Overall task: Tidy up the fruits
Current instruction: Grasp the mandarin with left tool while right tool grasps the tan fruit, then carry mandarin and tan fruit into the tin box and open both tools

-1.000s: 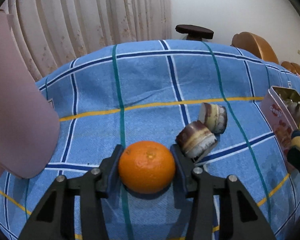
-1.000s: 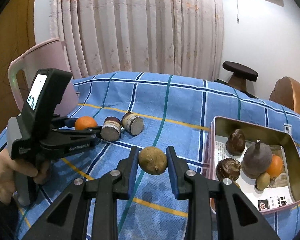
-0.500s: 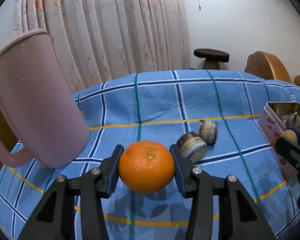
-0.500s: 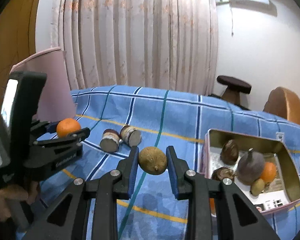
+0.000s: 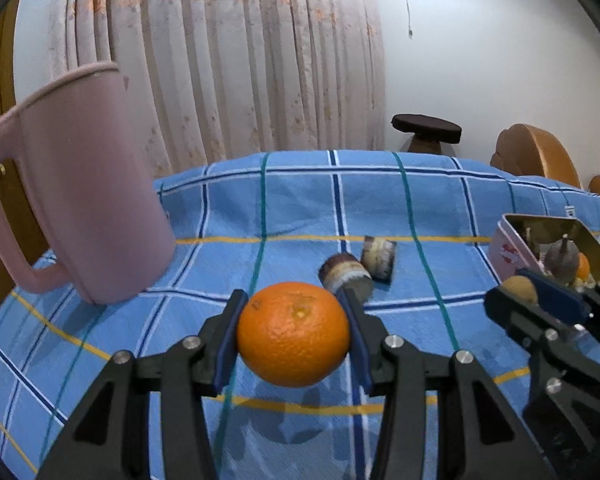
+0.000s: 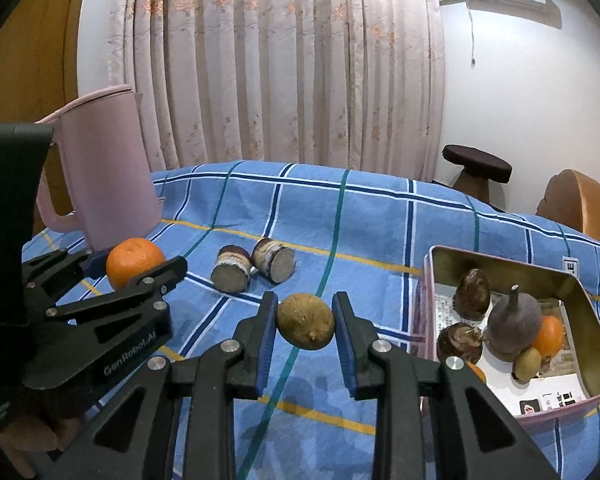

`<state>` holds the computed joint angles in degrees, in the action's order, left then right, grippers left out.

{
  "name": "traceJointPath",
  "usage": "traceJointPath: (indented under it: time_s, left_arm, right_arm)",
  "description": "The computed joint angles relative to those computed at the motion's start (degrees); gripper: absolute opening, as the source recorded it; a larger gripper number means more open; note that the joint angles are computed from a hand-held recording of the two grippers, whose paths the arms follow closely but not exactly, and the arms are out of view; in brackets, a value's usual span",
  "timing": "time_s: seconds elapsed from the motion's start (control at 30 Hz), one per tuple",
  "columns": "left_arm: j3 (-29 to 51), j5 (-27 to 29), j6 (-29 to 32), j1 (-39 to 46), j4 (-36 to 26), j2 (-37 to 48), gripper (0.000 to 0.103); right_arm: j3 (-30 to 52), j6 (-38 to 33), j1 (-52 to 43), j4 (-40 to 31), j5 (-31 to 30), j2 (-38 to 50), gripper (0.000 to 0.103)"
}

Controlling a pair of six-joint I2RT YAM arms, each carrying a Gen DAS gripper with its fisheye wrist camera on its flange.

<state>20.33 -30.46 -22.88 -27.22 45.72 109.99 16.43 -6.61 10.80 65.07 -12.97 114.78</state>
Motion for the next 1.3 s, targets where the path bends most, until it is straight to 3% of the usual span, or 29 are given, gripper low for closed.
traceJointPath:
  time_s: [0.1,0.37,0.57,0.77,1.13,1.3]
  left_arm:
    - [-1.2,1.8,-1.9,-0.6,1.3,-0.2,0.048]
    - [-0.7,-2.4,-5.4,-7.7,1.0,-0.6,0.048]
    - [2.7,-4.4,-6.4,-12.7,-0.7,0.5,0.049]
    - [4.6,-4.3,-4.8,-15.2,1.7,1.1,0.049]
    - [15.8,-3.8,-2.8,-19.7,-4.1,3.9,0.049]
    - [25.4,-2.1,-1.5,-21.0,-10.4,8.1,0.049]
  right_arm:
    - [-1.0,-1.2,-0.5,0.2,-1.0,-0.4,0.03]
    - [-4.1,-4.3,-9.0,1.6,-7.3,-3.5,0.03]
    - [-3.5,-6.1,-16.0,0.0,-11.1,-5.3,0.03]
    - [-2.1,-8.3,-22.3,-1.4,-12.9,-6.4,0.03]
    - [6.1,-10.2,-35.9,-5.9,-15.5,-4.6,0.03]
    - [10.8,-10.6,-39.5,-9.5,-15.5,-2.7,0.03]
